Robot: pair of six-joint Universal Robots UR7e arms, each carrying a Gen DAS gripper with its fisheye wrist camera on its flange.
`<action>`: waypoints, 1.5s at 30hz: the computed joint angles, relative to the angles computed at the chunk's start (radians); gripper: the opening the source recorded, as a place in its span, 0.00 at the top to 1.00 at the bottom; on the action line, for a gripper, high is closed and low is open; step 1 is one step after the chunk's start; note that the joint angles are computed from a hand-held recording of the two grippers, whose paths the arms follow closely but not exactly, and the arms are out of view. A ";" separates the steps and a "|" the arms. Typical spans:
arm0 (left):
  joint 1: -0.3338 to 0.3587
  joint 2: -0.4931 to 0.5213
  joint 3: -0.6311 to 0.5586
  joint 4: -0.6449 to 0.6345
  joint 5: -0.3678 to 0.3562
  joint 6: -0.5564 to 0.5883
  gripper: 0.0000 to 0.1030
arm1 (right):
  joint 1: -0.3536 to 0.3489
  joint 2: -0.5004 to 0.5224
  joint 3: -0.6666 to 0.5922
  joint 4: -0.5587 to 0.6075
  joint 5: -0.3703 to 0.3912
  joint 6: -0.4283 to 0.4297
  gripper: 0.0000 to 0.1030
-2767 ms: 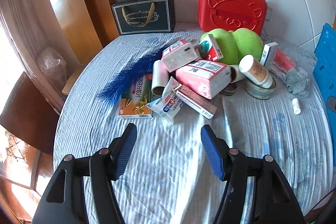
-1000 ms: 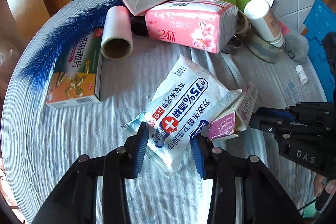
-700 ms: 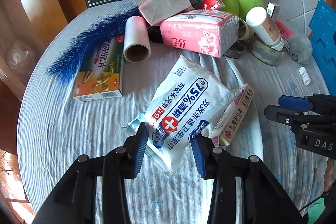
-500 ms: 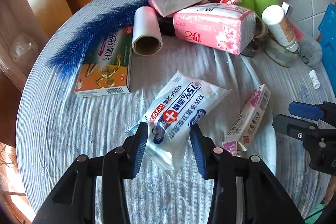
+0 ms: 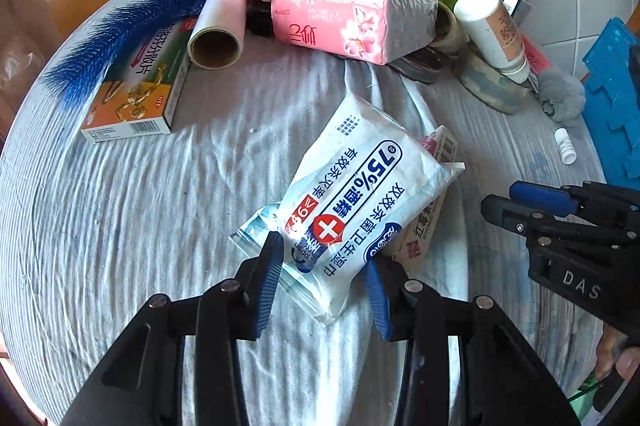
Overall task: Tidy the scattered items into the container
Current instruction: 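Grasp the white sanitizer wipe pack with the left tool while the right tool grasps the ointment box, then carry the wipe pack and ointment box into the blue crate and release both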
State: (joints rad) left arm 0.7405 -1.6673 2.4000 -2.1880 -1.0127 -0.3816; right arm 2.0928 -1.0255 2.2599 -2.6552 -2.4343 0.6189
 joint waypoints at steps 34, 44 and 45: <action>-0.026 0.131 -0.014 -0.119 0.091 0.246 0.52 | -0.010 0.052 0.053 -0.232 0.073 0.001 0.81; -0.089 0.099 0.003 -0.137 0.030 0.151 0.86 | 0.033 -0.026 0.107 -0.323 0.088 -0.038 0.81; -0.107 0.079 0.003 -0.123 0.036 0.125 0.86 | 0.043 -0.036 0.109 -0.328 0.091 -0.045 0.81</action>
State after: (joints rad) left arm 0.6330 -1.5885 2.4031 -2.3108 -0.9771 -0.2569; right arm 2.1353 -1.0619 2.3684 -2.9828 -2.3434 0.5737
